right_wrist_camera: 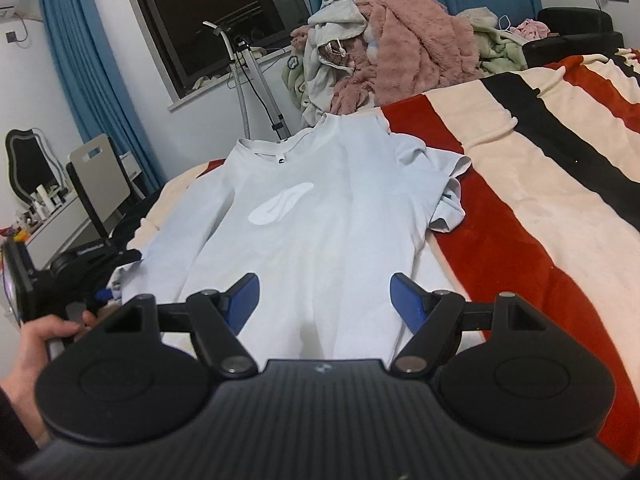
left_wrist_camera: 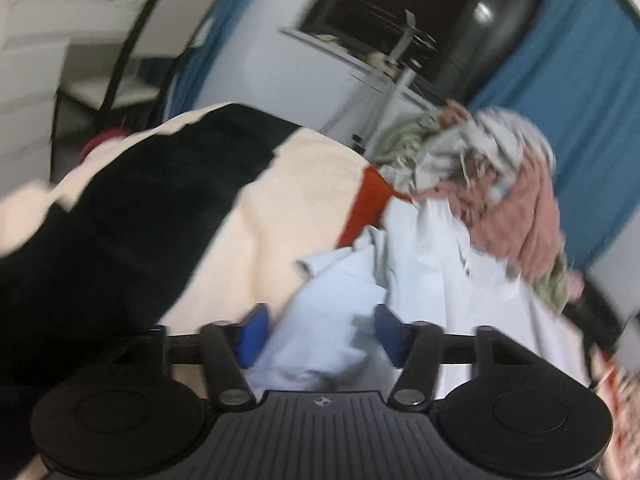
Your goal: Fold clothes
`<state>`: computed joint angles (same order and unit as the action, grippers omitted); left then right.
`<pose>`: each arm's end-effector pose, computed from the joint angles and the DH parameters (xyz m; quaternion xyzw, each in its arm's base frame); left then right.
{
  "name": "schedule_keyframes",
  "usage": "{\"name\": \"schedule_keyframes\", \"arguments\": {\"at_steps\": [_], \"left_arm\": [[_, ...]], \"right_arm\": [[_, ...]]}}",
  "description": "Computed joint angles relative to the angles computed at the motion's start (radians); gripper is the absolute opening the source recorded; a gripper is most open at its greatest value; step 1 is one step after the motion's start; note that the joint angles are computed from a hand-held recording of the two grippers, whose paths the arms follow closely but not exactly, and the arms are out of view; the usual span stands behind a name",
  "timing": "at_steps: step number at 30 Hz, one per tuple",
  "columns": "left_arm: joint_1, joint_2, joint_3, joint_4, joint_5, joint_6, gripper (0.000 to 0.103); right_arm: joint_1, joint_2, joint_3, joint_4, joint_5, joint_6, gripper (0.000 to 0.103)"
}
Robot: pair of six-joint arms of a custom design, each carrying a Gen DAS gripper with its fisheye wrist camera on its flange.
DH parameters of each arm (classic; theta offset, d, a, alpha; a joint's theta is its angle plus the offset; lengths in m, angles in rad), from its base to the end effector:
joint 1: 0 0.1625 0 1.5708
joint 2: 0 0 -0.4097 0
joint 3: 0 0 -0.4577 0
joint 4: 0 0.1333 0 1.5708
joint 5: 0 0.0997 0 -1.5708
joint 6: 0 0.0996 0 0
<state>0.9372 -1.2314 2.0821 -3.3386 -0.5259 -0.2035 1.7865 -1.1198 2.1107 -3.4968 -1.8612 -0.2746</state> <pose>-0.1420 -0.5639 0.2535 -0.0500 0.8063 -0.5323 0.2529 0.2234 -0.5298 0.1719 0.1511 -0.8727 0.4420 0.1422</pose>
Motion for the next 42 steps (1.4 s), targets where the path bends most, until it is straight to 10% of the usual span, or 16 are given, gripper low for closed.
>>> {"name": "schedule_keyframes", "arguments": {"at_steps": [3, 7, 11, 16, 20, 22, 34, 42], "left_arm": [[-0.019, 0.08, -0.062, -0.027, 0.064, 0.165, 0.005], [-0.063, 0.22, -0.154, -0.129, 0.098, 0.52, 0.005], [-0.086, 0.311, -0.214, 0.012, 0.064, 0.624, 0.005], [-0.082, 0.372, -0.258, 0.096, 0.046, 0.593, 0.02], [-0.089, 0.29, -0.18, 0.094, -0.047, 0.495, 0.061], [-0.097, 0.233, -0.121, 0.07, -0.089, 0.439, 0.064], [0.034, 0.005, -0.002, -0.06, -0.224, -0.09, 0.062], [0.106, 0.07, -0.098, -0.041, -0.251, -0.174, 0.042]], "right_arm": [[-0.01, 0.011, -0.02, 0.005, 0.001, 0.017, 0.074], [-0.026, 0.018, -0.036, -0.002, -0.005, 0.046, 0.074], [-0.044, 0.016, -0.04, -0.011, -0.007, 0.088, 0.074], [-0.062, 0.002, -0.038, -0.006, -0.001, 0.129, 0.074], [-0.068, -0.003, -0.034, 0.003, 0.003, 0.14, 0.074], [-0.069, -0.005, -0.035, 0.01, 0.006, 0.144, 0.074], [-0.056, 0.014, -0.035, 0.022, -0.029, 0.095, 0.074], [-0.062, 0.034, -0.045, 0.026, -0.043, 0.084, 0.074]]}}
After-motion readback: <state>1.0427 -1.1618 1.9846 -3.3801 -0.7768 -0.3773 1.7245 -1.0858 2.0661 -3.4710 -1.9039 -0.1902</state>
